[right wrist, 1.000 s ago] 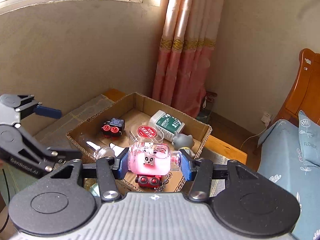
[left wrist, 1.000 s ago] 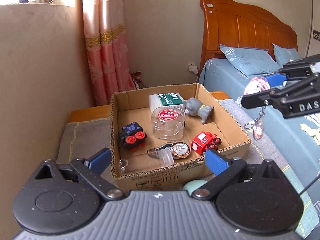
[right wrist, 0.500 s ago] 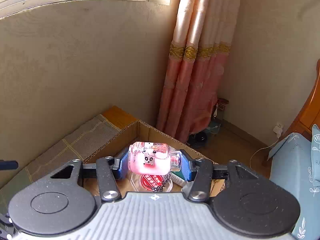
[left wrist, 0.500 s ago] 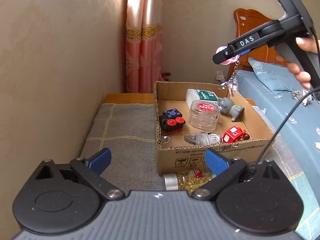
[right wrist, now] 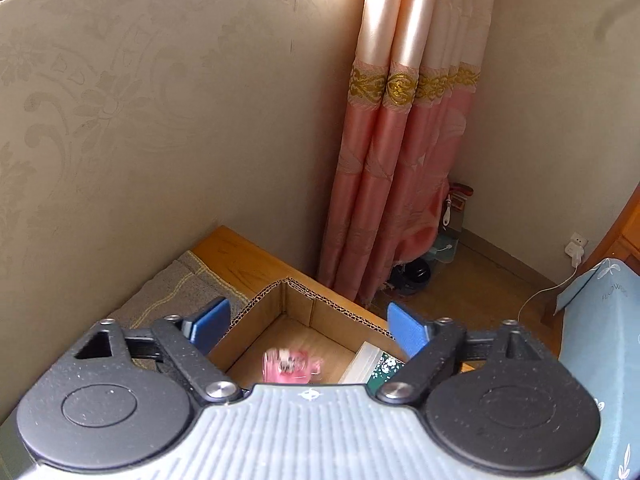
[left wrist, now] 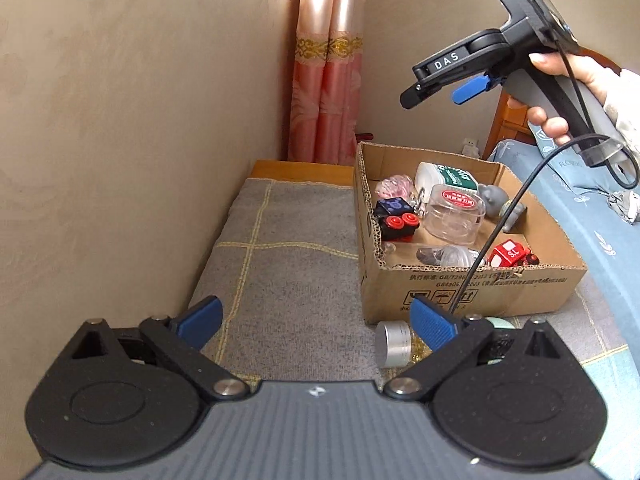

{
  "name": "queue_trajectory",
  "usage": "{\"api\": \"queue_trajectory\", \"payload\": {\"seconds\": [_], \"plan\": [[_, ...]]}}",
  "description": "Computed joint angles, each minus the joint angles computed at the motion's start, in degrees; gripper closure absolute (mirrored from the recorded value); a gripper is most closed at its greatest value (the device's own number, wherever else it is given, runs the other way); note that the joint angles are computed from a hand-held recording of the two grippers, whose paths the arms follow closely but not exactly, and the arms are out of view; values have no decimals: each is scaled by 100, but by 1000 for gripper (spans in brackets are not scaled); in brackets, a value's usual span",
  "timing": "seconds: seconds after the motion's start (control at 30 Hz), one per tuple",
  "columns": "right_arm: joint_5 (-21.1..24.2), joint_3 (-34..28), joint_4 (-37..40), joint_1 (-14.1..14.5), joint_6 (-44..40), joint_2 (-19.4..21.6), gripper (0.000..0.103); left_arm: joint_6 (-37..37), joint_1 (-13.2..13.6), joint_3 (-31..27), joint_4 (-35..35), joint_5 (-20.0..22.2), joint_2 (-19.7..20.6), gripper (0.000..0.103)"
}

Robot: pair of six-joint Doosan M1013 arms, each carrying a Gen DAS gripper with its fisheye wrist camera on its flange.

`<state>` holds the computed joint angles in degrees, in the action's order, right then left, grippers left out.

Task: Organize rigid objects
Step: 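Move the left gripper to the gold capsule bottle while the right approaches the mint-green egg case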

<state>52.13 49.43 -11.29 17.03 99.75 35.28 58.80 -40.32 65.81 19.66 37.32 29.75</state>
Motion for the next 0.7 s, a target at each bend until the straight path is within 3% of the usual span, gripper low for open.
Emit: {"api": "queue_trajectory", "payload": {"seconds": [0.13, 0.7], "plan": [[13, 222, -206, 43, 89, -145, 3, 47, -13, -19, -48, 46, 16, 3], [-524, 1895, -701, 268, 911, -1203, 0, 294, -151, -14, -23, 296, -31, 2]]}}
